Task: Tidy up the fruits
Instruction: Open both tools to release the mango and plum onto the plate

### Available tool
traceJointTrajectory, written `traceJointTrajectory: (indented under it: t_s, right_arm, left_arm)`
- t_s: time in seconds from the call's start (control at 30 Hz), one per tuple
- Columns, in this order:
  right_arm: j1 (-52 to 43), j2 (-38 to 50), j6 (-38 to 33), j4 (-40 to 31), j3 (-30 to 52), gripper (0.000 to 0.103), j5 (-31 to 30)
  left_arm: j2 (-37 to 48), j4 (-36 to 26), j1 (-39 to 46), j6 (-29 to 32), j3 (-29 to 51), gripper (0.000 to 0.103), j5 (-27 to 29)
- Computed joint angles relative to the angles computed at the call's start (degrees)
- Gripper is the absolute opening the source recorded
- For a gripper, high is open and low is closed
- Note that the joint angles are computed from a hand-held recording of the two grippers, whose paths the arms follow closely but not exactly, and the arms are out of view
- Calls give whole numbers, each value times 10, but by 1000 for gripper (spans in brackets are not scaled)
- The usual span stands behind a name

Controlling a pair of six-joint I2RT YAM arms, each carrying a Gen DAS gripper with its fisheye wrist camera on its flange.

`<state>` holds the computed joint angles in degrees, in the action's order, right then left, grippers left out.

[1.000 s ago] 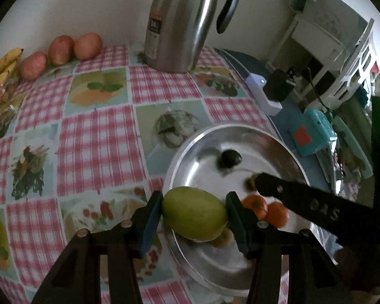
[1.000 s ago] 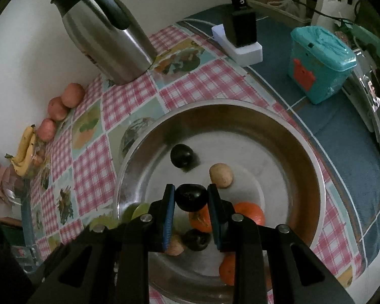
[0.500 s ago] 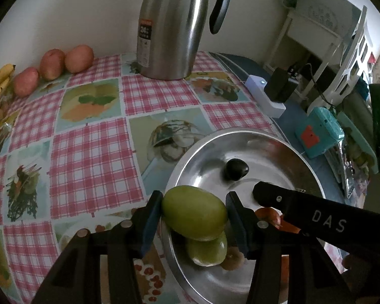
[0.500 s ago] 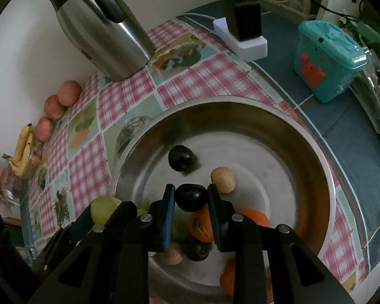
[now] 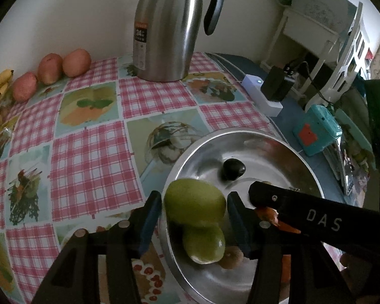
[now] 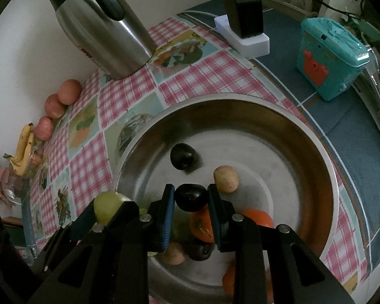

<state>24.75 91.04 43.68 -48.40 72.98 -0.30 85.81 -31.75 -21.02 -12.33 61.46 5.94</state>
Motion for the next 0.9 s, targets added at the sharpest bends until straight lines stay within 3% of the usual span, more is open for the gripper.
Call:
traceJointTrajectory:
  t_s: [0.3,0.6,0.9]
  right_arm:
    - [-3,-6,-3,-2,3,29,2]
    - [-6,-11,-8,-7,2,29,-1]
    - [5,2,-13,-12,17,28,4]
  left_arm:
    - [-8,-18,3,6,10,62,-1]
    - [-9,-78,34,6,37,62,-14]
    - [-8,-126,112,-38,48,63,-22]
